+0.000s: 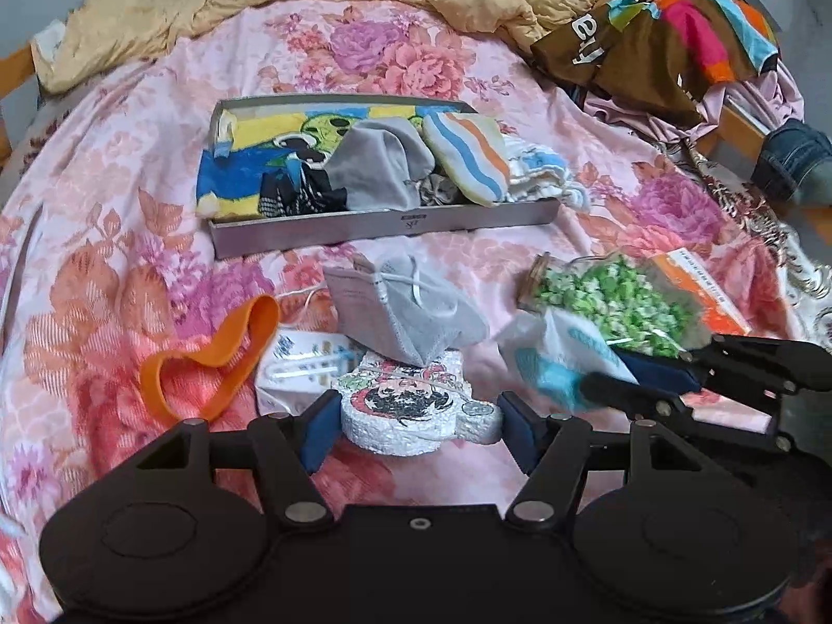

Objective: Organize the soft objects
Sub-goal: 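Lift the cartoon pad and blue-white packet with both tools toward the tray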

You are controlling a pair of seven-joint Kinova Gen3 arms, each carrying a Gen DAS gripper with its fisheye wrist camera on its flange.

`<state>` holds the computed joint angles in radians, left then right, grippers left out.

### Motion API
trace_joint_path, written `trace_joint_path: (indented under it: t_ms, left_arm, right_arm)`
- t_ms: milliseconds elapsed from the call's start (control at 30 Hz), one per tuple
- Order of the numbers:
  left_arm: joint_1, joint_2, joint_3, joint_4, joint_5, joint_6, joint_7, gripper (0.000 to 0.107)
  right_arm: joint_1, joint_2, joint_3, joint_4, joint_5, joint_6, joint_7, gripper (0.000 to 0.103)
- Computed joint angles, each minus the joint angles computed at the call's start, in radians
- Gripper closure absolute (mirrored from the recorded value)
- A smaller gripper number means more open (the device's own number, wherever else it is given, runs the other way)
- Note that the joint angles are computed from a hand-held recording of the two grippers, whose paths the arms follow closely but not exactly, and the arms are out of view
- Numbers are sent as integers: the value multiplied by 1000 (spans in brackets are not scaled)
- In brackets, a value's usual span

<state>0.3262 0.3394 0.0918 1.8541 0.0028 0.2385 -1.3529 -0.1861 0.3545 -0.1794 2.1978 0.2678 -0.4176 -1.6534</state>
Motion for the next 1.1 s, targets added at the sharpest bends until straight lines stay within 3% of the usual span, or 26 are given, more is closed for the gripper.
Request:
trace_joint_path:
  t_ms: [233, 433, 600, 867, 1100]
  left_arm:
    - [-40, -22, 54, -37, 30, 89, -48, 41]
    - [-142, -25, 154, -68, 169, 170, -205, 41]
    - [-148, -29, 162, -60, 244, 168, -282, 41]
    - [-160, -51, 185, -23, 337, 60, -360, 41]
    - [-106, -56, 139, -17, 279, -99, -295, 41]
  right_arm:
    - [47, -4, -13, 11, 33, -48, -72, 86]
    - [47, -10, 6, 37, 47, -121, -86, 86]
    - [52, -14, 21, 42, 37, -141, -105, 86]
    - [66, -15, 50, 51, -5, -198, -127, 86]
    - [92, 12, 57, 19, -1, -245, -170, 86]
